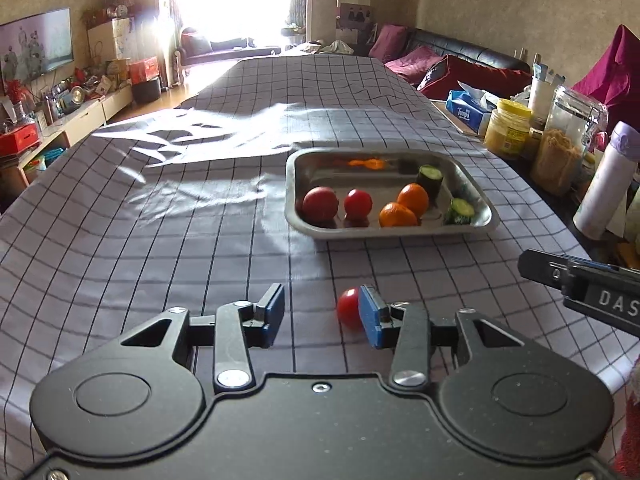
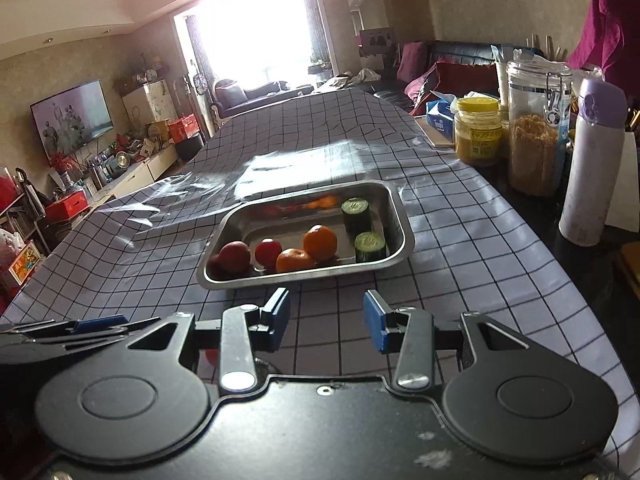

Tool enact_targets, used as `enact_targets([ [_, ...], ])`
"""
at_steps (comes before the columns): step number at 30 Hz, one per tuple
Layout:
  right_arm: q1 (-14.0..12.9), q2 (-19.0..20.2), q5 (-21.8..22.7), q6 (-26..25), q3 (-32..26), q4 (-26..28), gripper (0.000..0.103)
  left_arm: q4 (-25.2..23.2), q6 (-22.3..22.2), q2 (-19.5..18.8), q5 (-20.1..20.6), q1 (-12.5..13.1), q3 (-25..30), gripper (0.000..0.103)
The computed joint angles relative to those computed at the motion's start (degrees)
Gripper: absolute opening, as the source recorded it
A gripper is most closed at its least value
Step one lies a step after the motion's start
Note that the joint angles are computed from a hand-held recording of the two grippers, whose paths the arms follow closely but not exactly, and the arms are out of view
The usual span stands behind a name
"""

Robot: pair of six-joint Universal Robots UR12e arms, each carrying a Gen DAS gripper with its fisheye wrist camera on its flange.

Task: Organize fruits
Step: 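Lift both open grippers away from the tray toward the remaining fruits, then grasp a red round fruit with the right gripper while the left gripper grasps a dark plum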

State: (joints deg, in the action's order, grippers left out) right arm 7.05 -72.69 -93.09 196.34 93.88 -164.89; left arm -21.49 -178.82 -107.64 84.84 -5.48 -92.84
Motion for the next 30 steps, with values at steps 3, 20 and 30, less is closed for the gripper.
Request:
enact_targets([
  [3, 0.22, -1.21, -0.21, 0.88, 2.01, -0.54, 0.044, 0.06, -0.92, 0.82, -0.13, 0.36, -1.63, 0.054],
  [20, 1.15, -4.81, -3.09, 3.79, 8.88, -1.44, 0.045, 0.51, 0.62, 2.76, -3.58, 0.88, -6.56, 0.054],
  [30, 1.27, -4.16, 0.34, 1.79, 8.60, 0.51, 0.045, -0.50, 1.24, 2.08, -3.58, 0.21, -5.82, 0.054],
])
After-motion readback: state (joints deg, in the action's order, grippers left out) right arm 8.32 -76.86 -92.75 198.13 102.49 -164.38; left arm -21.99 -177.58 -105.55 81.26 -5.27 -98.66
